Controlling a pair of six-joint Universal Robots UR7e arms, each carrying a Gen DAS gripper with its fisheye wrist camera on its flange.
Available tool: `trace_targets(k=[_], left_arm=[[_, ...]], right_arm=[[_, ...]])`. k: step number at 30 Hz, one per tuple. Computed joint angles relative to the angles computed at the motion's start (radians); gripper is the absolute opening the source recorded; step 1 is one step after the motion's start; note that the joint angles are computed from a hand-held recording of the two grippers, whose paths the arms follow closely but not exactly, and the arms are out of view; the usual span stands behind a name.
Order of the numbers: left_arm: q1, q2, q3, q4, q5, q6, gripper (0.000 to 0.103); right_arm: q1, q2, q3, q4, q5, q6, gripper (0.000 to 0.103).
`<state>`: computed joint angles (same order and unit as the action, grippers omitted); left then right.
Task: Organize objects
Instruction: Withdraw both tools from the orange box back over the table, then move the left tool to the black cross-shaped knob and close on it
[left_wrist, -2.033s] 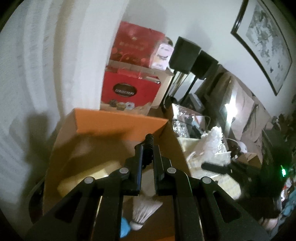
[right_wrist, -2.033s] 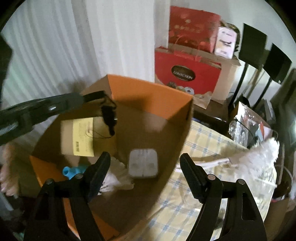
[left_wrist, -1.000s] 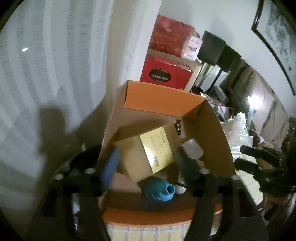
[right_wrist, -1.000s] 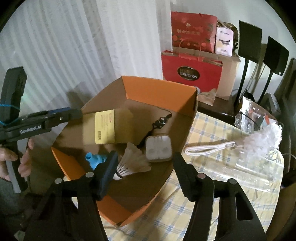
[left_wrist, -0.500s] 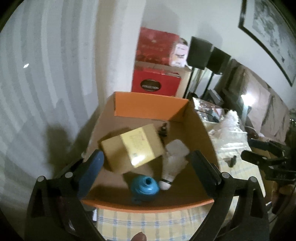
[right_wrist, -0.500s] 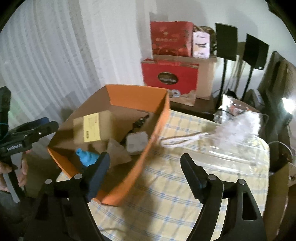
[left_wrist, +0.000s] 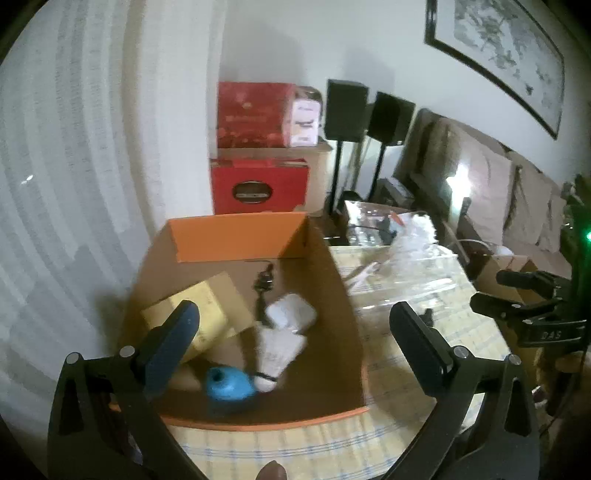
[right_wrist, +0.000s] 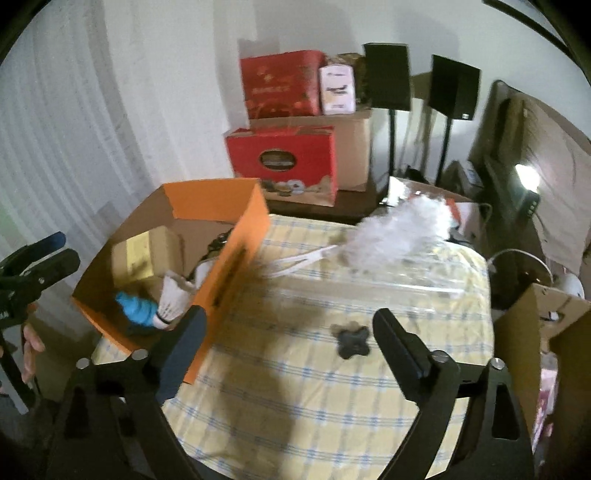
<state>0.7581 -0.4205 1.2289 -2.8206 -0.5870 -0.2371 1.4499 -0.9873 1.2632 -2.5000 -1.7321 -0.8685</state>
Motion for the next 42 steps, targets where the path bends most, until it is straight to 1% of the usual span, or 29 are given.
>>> trace_targets(k=[1, 8, 15, 17, 24, 32, 37, 42], left_arm=[[0.000, 0.008, -0.012, 0.007, -0.006, -0.002, 0.103], [-0.002, 0.067, -0.102, 0.061, -0.067, -0.005, 0.103], [0.018, 0.144, -0.229, 0.161, -0.191, -0.032, 0.103], [0.025, 0.170, -0.269, 0.189, -0.211, -0.041, 0.103], [0.034, 0.252, -0.370, 0.220, -0.235, -0.033, 0.103], [0.035, 0.349, -0.490, 0.282, -0.249, -0.013, 0.099], [0.043, 0.422, -0.599, 0.338, -0.264, -0.018, 0.094], [0.060, 0.516, -0.756, 0.429, -0.287, -0.043, 0.076]], right_arm=[[-0.003, -0.002, -0.002, -0.007, -0.005, 0.003, 0.103], [-0.022, -0.007, -0.016, -0.038, -0.033, 0.003, 0.103], [-0.049, 0.004, -0.053, -0.051, -0.050, 0.019, 0.103], [-0.057, 0.009, -0.063, -0.056, -0.057, 0.026, 0.103], [-0.087, 0.018, -0.078, -0.094, -0.086, 0.019, 0.103], [-0.117, 0.018, -0.088, -0.103, -0.065, 0.037, 0.102], [-0.131, 0.027, -0.108, -0.095, -0.060, 0.050, 0.102], [-0.140, 0.040, -0.132, -0.082, -0.051, 0.068, 0.102]])
